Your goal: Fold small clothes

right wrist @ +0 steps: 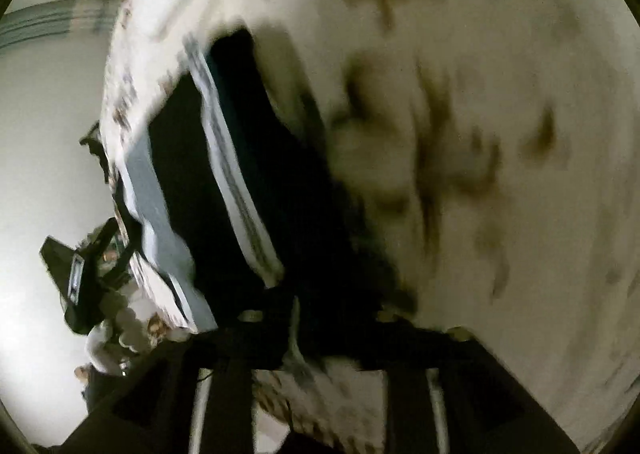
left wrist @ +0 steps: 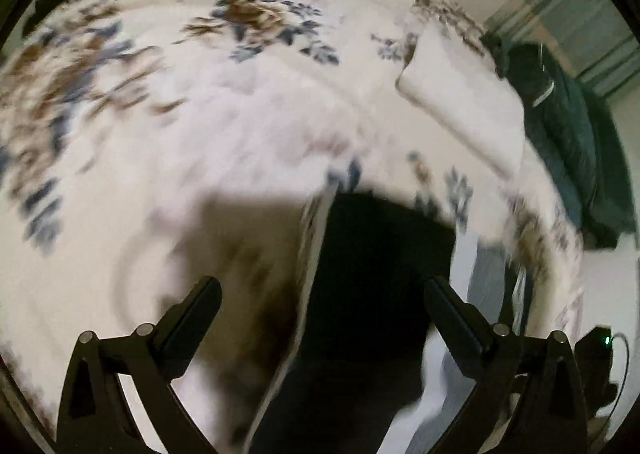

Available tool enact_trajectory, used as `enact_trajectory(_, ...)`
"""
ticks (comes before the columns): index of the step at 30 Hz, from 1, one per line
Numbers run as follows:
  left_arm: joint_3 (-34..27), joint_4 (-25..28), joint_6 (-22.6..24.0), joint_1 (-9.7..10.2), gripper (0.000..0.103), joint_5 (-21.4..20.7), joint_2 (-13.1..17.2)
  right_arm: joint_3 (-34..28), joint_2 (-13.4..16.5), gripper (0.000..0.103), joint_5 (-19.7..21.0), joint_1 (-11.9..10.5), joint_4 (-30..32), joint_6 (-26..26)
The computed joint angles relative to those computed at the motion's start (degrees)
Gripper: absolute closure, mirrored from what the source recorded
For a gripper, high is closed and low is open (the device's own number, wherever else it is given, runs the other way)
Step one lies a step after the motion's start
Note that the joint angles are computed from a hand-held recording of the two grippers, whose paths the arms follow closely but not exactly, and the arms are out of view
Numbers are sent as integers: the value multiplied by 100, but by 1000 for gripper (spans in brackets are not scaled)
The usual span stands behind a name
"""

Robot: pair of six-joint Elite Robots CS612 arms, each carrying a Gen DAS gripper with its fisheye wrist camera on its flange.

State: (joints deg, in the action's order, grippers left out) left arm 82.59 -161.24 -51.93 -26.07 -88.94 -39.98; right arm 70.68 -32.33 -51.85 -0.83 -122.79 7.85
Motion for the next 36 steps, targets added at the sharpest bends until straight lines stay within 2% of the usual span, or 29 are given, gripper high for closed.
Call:
enact_trajectory(1, -196, -22, -17, 70, 5, -147, 164, -57, 54, 38, 103, -16, -305, 172)
enact_trajectory(3, -492, -153, -47, 170, 38, -447, 426, -256, 229, 36, 365, -49, -797, 501)
enact_trajectory(4, -578, -155, -64, 187, 60, -557, 494, -421, 338, 36, 462, -44, -829, 575)
enact_trajectory(6, -769, -77, 36, 204, 72, -573, 596, -914, 651, 36, 740, -8, -836, 636)
enact_trajectory(8, -796, -77, 118, 189, 78, -506, 589, -1348, 884, 36, 685, 70, -681, 546)
enact_trajectory(9, -802, -93, 136, 186, 79, -500, 587, -1435, 933, 48, 660, 105, -701, 509)
enact_trajectory(10, -802, -109, 151, 186, 80, -491, 589, -1509, 973, 91, 546, 140, -892, 474)
enact_trajectory(11, -789, -111, 163, 183, 81, -472, 579, -1580, 976, 89, 251, 182, -944, 463)
enact_trajectory(13, -762, -189, 141, 195, 81, -513, 574, -1487, 942, 90, 85, 172, -1482, 765)
enact_trajectory(15, -763, -252, 115, 218, 81, -610, 589, -1487, 936, 90, -162, 178, -1679, 898)
enact_trajectory(17, -809, -250, 77, 241, 81, -702, 625, -1516, 963, 90, -330, 200, -1660, 1004)
enact_trajectory(18, -839, -214, 46, 253, 81, -746, 643, -1557, 987, 90, -350, 150, -1590, 937)
enact_trajectory(21, -880, -220, -184, 328, 77, -1031, 691, -1789, 1115, 88, -514, 212, -1343, 750)
enact_trajectory(22, -853, -261, -325, 361, 73, -1133, 687, -1905, 1172, 85, -450, 204, -1058, 695)
enact_trajectory(23, -816, -306, -435, 386, 65, -1201, 674, -1964, 1200, 80, -399, 195, -894, 684)
enact_trajectory(25, -606, -576, -694, 436, 54, -1317, 588, -1894, 1151, 56, -276, 142, -746, 705)
enact_trajectory(27, -253, -916, -839, 438, 51, -1215, 408, -1683, 1039, 48, -56, 69, -790, 680)
enact_trajectory(30, 311, -1337, -856, 350, 47, -1121, 127, -1329, 816, 45, 40, -3, -572, 436)
enact_trajectory(32, 669, -1316, -849, 237, 47, -1141, -68, -1128, 693, 43, 112, -33, -176, 266)
enact_trajectory(35, 1094, -1326, -1039, 64, 47, -1306, -230, -698, 517, 43, 736, -86, 755, -61)
enact_trajectory(36, 1201, -1349, -1099, 24, 47, -1362, -257, -600, 468, 43, 779, -86, 947, -203)
